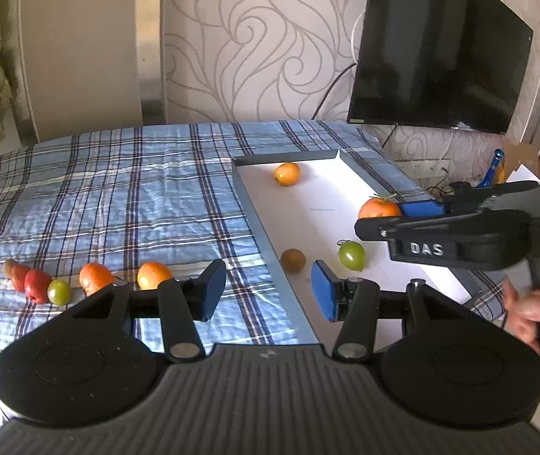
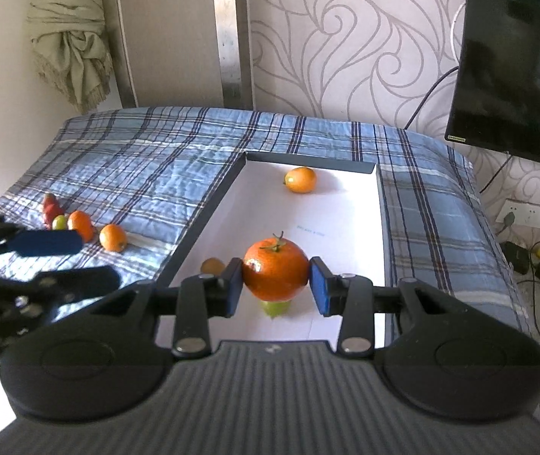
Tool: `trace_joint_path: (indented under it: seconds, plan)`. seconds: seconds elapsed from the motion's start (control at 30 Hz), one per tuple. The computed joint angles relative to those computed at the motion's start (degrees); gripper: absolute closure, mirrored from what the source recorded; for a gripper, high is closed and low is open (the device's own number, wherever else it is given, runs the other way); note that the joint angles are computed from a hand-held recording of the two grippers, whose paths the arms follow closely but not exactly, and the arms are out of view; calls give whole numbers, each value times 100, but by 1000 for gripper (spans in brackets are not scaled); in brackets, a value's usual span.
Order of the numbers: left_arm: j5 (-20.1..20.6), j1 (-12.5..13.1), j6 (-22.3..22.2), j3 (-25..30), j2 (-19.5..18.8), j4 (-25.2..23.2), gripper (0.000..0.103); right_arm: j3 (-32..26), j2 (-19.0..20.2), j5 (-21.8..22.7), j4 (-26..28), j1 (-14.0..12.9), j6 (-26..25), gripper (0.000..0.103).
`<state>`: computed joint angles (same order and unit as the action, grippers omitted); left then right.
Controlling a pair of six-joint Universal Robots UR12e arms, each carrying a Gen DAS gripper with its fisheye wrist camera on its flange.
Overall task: Organize fruits
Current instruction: 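Lower the held tangerine into the tray with the right gripper, then open the right gripper to release the leafy tangerine in the tray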
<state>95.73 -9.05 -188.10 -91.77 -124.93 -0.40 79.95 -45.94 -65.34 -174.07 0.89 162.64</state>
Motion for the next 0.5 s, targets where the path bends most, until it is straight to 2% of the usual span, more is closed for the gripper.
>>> trace_joint_path:
  seconds: [0.23, 0.5]
  plan:
    - [99, 34, 9, -108, 90, -29, 47, -312, 184, -132, 178, 69, -4, 62]
    - [257, 62, 88, -167, 158, -148, 47, -819, 475, -341, 589, 120, 232, 62]
